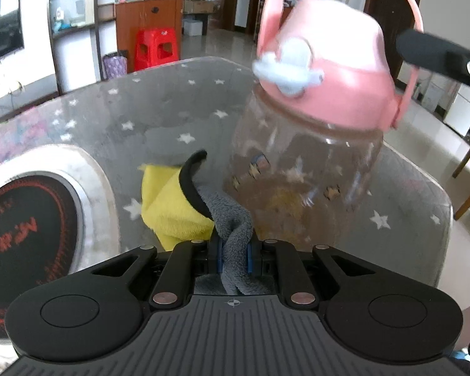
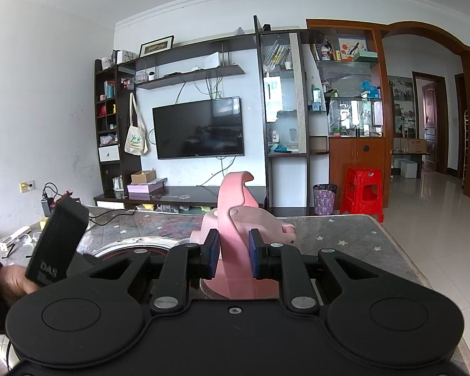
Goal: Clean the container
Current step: 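Keep wiping the bottle body with the left gripper's cloth while the right gripper turns it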
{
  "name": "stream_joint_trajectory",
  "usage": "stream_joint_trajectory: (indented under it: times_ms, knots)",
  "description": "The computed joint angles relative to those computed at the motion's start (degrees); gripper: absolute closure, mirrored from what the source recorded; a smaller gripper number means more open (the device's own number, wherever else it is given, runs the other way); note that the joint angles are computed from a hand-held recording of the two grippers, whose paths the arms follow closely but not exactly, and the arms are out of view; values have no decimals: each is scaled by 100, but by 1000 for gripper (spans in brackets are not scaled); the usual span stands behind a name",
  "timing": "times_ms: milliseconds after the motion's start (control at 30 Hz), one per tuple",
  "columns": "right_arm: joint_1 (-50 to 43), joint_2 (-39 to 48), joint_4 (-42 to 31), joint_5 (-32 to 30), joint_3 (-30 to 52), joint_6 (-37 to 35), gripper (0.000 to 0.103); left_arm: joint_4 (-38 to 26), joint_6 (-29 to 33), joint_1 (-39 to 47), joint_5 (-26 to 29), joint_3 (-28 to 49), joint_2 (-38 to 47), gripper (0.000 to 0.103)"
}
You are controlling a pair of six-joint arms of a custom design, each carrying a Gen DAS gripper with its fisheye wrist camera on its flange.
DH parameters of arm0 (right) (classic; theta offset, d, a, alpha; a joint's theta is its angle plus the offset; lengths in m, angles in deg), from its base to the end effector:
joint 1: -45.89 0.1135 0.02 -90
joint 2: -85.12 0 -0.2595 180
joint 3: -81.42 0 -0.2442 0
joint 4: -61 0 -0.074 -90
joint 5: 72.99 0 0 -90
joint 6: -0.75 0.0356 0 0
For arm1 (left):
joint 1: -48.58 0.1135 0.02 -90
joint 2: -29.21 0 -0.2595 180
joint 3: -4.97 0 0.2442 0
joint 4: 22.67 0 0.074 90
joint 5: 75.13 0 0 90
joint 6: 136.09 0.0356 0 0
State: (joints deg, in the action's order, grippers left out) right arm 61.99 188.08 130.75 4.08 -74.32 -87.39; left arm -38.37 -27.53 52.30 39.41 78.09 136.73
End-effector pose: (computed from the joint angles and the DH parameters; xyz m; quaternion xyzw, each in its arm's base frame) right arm 0.2221 0.0724 0.1100 -0.1662 0.7404 0.1853 0.6244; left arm 0.3680 0.0091 0.1414 0.1905 0.9015 -0.1316 0.3657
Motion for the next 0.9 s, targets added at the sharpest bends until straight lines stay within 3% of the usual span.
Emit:
stream_joint_trajectory:
  times_ms: [200, 567, 900]
  knots:
    - [169, 130, 106, 189, 31, 26, 82, 69, 122, -36, 59, -348, -232, 90]
    - [-145, 86, 45, -145, 39, 1, 82, 64, 571, -299, 311, -1120, -1016, 90]
    - [-338, 215, 197, -389, 0, 61, 82, 379, 546, -507, 418, -1358, -1775, 89]
